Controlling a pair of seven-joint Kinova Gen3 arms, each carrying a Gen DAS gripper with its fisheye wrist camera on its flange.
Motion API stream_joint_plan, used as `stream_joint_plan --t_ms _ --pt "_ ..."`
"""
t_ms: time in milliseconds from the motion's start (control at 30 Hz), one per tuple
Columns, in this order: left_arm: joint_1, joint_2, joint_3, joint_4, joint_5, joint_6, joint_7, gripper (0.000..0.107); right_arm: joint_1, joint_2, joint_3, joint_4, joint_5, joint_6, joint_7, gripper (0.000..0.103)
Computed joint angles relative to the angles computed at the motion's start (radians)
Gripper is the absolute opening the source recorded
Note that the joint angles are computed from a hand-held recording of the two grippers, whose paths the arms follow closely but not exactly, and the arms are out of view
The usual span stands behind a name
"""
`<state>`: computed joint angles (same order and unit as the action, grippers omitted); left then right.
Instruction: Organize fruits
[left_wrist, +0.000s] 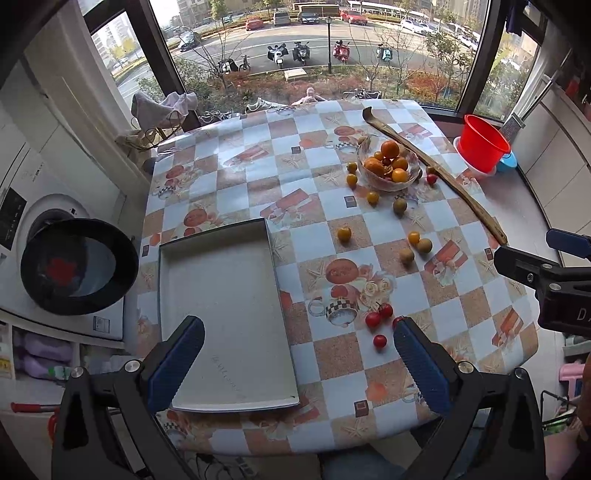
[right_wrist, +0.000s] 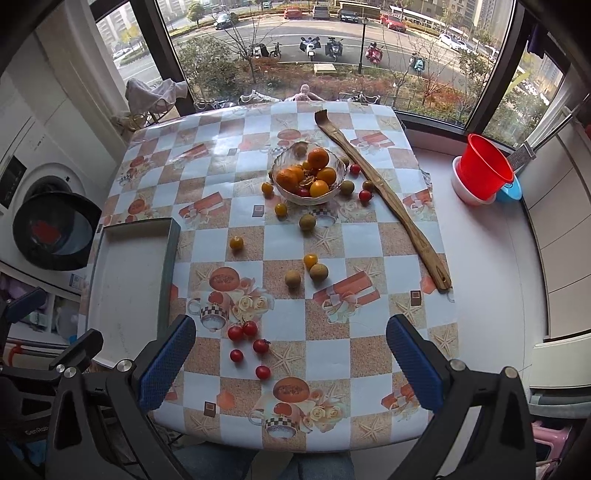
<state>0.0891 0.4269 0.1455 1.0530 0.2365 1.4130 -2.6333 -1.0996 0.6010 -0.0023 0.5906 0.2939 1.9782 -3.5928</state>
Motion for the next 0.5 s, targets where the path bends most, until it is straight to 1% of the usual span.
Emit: stream_joint_plan --t_ms 67,233,500 --pt "0.002 -0.002 0.000 0.003 -0.003 -0.004 -0.004 0.103 0.001 -0.008 -0.001 0.019 -0.001 -0.016 -0.008 0.103" --pt "0.007 -0.013 -0.001 0.016 -0.010 -0.014 -0.011 0.103 0.012 -0.034 -0.018 0.085 -0.002 -0.094 -0.016 0.103" --pt "0.017 -0.014 -0.010 0.026 -0.037 -0.019 0.006 0.103 0.037 -0.016 -0.033 0.081 -0.027 -0.136 0.033 0.103"
